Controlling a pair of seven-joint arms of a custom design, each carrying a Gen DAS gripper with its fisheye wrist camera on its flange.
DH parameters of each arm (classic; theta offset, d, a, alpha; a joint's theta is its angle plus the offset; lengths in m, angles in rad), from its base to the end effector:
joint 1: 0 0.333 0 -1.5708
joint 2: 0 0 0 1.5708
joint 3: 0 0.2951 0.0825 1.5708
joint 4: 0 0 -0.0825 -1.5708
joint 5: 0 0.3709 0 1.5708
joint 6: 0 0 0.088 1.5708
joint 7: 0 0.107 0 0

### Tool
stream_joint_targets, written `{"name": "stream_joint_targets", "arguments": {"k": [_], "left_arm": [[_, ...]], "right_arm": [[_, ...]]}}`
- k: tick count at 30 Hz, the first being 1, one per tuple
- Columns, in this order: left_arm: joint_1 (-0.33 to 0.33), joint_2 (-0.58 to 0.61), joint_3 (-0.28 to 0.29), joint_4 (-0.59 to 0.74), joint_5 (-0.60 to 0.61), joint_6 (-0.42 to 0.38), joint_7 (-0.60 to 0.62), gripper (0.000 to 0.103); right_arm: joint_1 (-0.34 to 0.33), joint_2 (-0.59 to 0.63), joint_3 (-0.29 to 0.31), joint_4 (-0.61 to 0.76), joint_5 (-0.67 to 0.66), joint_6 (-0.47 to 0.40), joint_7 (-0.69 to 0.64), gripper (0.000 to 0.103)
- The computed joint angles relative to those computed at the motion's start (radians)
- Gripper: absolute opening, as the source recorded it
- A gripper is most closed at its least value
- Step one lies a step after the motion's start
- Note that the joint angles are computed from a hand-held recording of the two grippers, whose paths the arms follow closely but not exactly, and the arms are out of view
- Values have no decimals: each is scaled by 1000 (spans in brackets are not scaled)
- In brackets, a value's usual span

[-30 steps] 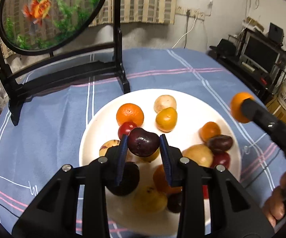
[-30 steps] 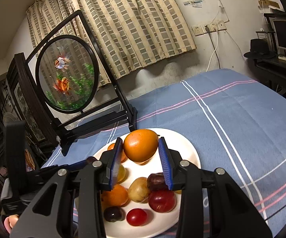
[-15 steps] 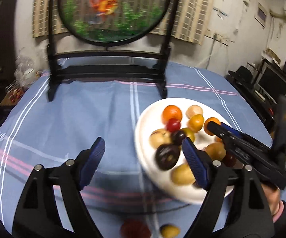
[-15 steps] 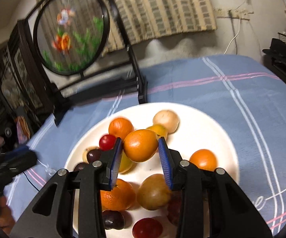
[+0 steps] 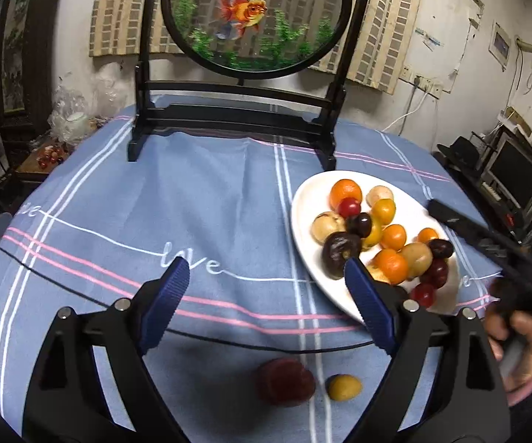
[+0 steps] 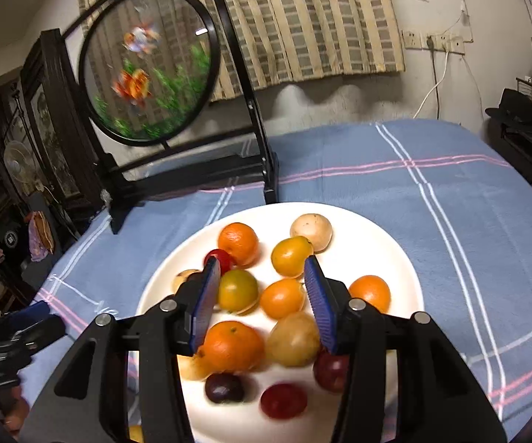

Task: Organize fruits
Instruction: 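Move both open tools back toward the last two fruits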

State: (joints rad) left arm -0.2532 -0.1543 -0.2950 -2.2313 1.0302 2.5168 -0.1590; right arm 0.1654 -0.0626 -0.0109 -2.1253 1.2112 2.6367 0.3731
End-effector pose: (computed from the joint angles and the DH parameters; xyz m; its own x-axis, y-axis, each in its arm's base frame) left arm 0.4417 -0.2833 0.4626 0.3424 -0.9246 0.1669 -0.5618 -0.3438 -0.7525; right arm 0.5511 0.0618 0.4737 0.5040 -0.8232 -0.2613 -0.6083 -0.1236 -0.7840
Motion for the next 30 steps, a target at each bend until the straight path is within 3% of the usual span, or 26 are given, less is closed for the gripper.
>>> {"name": "stream_joint_targets", "arguments": {"k": [8,13,17,23,30], "left_arm": [[-6,-76,-18,-82,-22,-59,-71,91],[-18,-91,-37,-89,-49,-148,-69,93],[-35,-89,-41,-89,-78,-192,-46,95],[-42,-105,-39,-92,-89,-196,-37,96],[-41,-105,-37,-91,-108,-197,-26,96]], "right_arm": [[26,-239,-22,-249,-51,-59,-69,49],[66,-338,-4,-384,-149,-45,-95,49],[99,-359,10,-433,-215,-23,-90,49],[133,-340,23,-450,-274,29,-74,49],[155,-315,18,-437,-303,31,-53,49]]}}
